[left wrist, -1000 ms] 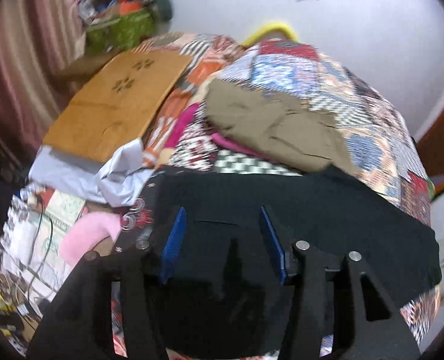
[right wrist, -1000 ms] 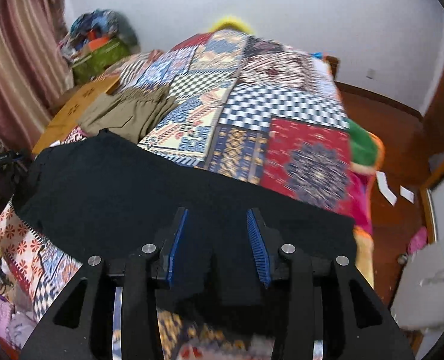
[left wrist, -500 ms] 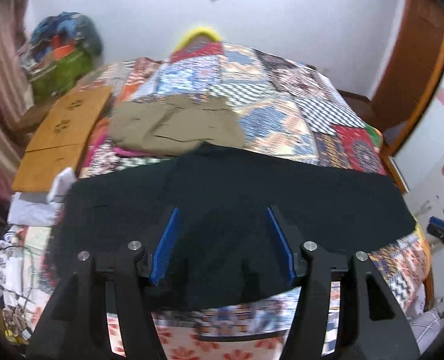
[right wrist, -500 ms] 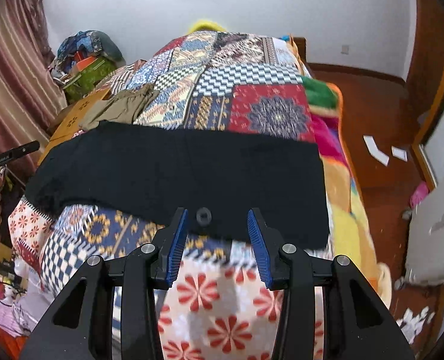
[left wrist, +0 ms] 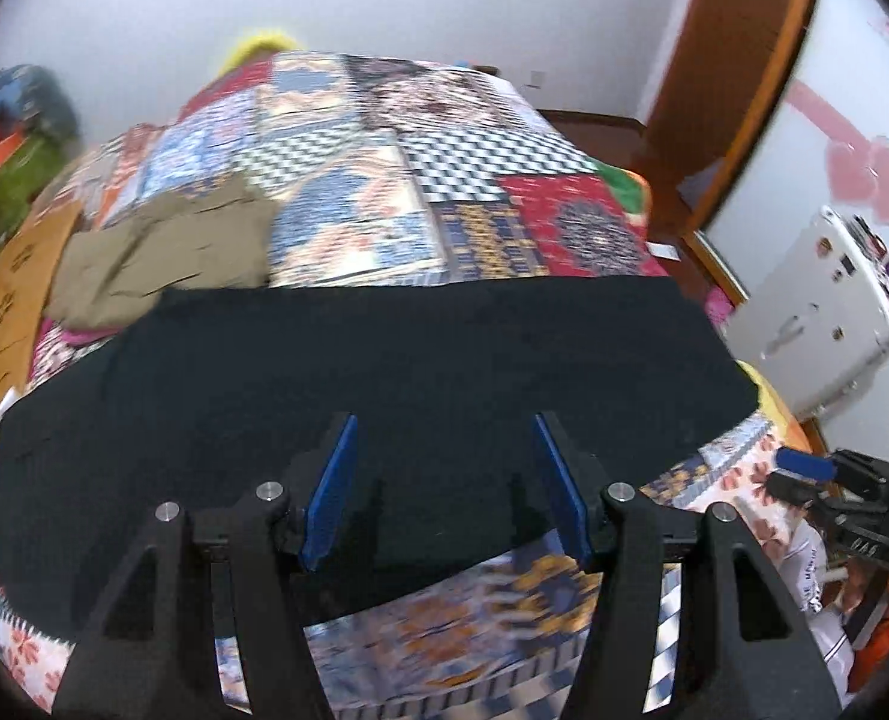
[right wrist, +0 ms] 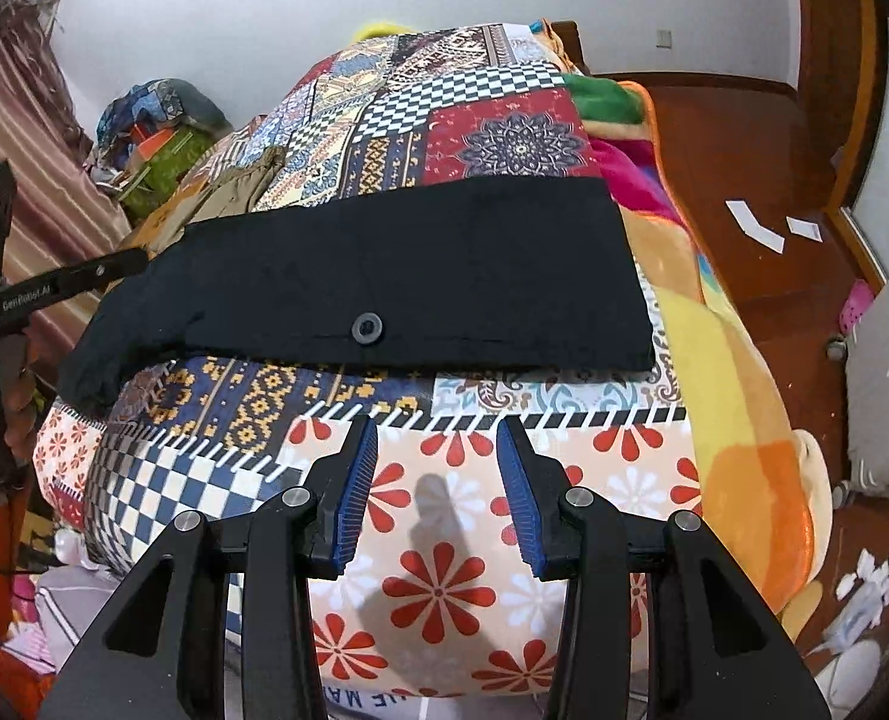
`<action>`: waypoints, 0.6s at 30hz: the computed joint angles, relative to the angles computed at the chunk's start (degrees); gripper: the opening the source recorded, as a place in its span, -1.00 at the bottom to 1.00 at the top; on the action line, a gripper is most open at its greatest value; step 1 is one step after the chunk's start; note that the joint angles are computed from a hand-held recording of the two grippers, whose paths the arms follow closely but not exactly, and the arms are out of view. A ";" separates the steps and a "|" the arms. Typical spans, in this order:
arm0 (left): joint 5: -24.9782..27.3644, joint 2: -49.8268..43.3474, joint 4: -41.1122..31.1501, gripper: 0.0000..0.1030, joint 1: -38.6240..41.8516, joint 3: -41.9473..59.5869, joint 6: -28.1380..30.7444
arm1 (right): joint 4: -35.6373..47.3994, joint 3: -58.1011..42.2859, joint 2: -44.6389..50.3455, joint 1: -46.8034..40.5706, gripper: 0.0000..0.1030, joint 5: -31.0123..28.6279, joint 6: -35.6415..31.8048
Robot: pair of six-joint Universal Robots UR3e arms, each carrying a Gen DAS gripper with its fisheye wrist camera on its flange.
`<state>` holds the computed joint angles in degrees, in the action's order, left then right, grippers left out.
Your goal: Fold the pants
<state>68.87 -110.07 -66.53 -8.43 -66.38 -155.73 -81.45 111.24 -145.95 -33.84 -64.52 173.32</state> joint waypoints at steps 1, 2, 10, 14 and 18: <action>0.17 -1.07 0.00 0.14 -1.14 1.11 -0.49 | 0.12 0.28 -0.02 -0.09 -0.27 0.25 -0.10; 0.33 -1.52 0.31 0.14 -2.03 1.33 -0.81 | 1.23 0.52 -0.50 -1.15 -0.27 1.21 -1.13; 4.17 -8.82 1.17 0.25 -7.86 3.99 -2.30 | -0.35 5.16 2.15 -2.27 -0.24 4.51 -3.14; 5.39 -11.82 0.50 0.25 -8.61 5.22 -3.25 | 2.96 5.05 1.62 -7.13 -0.02 8.83 -6.74; 5.63 -11.07 3.23 0.28 -8.72 2.81 -3.33 | -3.50 7.63 4.76 -5.33 -0.01 9.44 -3.32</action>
<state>74.50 -121.14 -63.30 -17.14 -63.57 -159.06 -84.95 118.87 -141.19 -39.17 -55.09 170.00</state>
